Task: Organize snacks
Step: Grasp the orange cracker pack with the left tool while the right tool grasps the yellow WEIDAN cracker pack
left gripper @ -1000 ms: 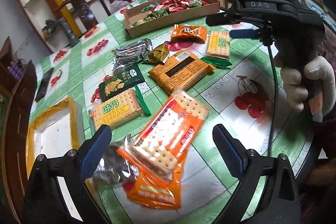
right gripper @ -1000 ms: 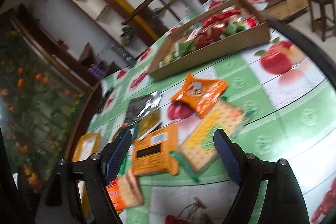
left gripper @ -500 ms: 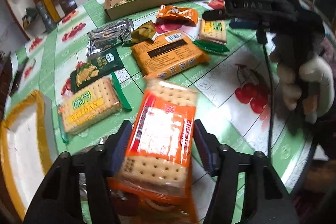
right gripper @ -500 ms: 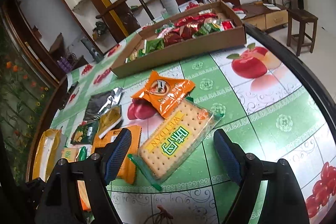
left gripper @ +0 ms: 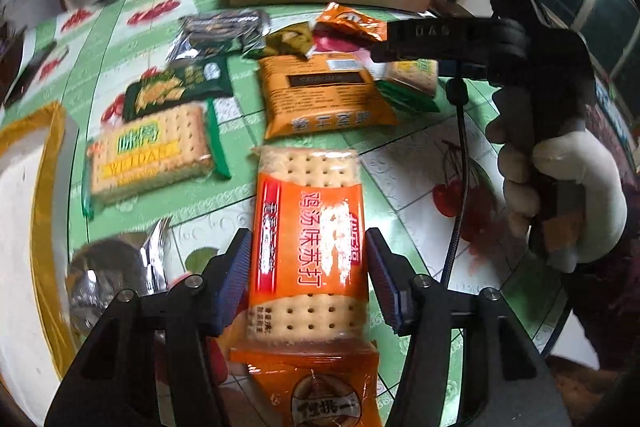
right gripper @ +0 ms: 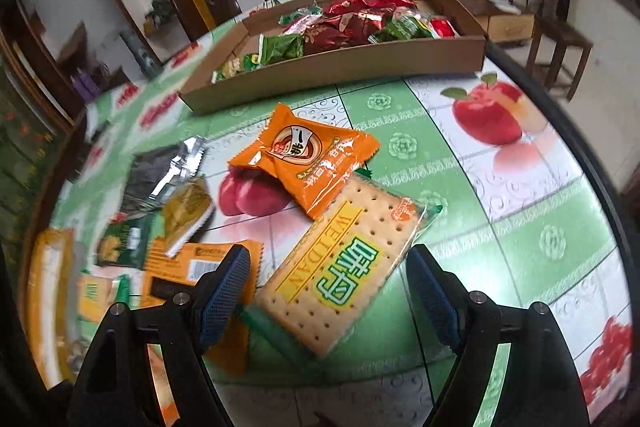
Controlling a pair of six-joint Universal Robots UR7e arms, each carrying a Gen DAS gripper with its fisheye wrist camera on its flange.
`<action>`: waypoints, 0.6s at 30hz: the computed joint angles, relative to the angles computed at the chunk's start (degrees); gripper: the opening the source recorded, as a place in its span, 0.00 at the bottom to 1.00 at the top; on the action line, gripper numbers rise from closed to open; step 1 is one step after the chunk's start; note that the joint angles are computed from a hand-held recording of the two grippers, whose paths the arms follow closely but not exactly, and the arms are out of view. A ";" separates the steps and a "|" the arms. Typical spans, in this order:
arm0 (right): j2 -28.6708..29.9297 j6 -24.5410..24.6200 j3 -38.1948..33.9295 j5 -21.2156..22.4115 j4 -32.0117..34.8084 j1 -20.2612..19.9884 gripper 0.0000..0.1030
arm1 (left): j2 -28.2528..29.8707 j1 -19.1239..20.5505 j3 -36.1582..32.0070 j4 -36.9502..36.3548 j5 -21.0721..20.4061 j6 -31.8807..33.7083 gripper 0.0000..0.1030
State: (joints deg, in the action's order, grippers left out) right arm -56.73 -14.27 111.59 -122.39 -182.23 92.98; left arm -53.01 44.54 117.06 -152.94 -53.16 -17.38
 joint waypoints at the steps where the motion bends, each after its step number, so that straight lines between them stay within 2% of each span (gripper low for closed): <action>1: 1.09 -0.97 -0.71 -2.03 -0.53 0.56 0.81 | 0.09 0.14 -0.04 -0.21 0.21 -0.46 0.53; 2: 2.25 -2.00 -1.39 -4.07 -1.20 1.15 0.81 | 0.27 0.14 -0.11 -0.44 0.77 -0.68 0.53; 3: 3.01 -3.23 -1.66 -5.54 -2.32 1.45 0.76 | 0.56 0.18 -0.36 -0.55 1.22 -1.07 0.54; 4: 3.80 -4.48 -1.88 -6.87 -3.76 1.80 0.67 | 0.76 0.22 -0.52 -0.67 1.45 -1.13 0.55; 5: 4.25 -5.94 -1.73 -7.51 -5.38 1.94 0.63 | 1.27 0.05 -0.56 -1.29 2.25 -0.87 0.55; 7: 3.83 -6.94 -1.03 -7.10 -6.21 1.86 0.47 | 1.88 -0.35 -0.51 -1.86 3.58 -0.23 0.55; 8: 3.01 -6.77 -0.39 -6.07 -5.62 1.60 0.47 | 2.09 -0.63 -0.32 -2.17 4.33 -0.02 0.55; 9: 2.14 -6.42 0.18 -4.86 -4.88 1.21 0.47 | 2.03 -0.69 -0.10 -2.64 4.33 0.16 0.50; 14: -2.80 -3.33 3.65 1.42 -1.09 -0.52 0.46 | -0.64 0.20 1.96 -6.89 0.51 -1.14 0.50; 18: -6.48 -1.96 7.05 4.83 -0.94 -0.82 0.46 | -4.01 -0.34 5.08 -10.97 -0.12 -3.13 0.50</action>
State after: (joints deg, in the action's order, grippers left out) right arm -63.22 -16.24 118.63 -117.55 -183.18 92.16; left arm -57.02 44.20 122.14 -163.91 -53.28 -20.50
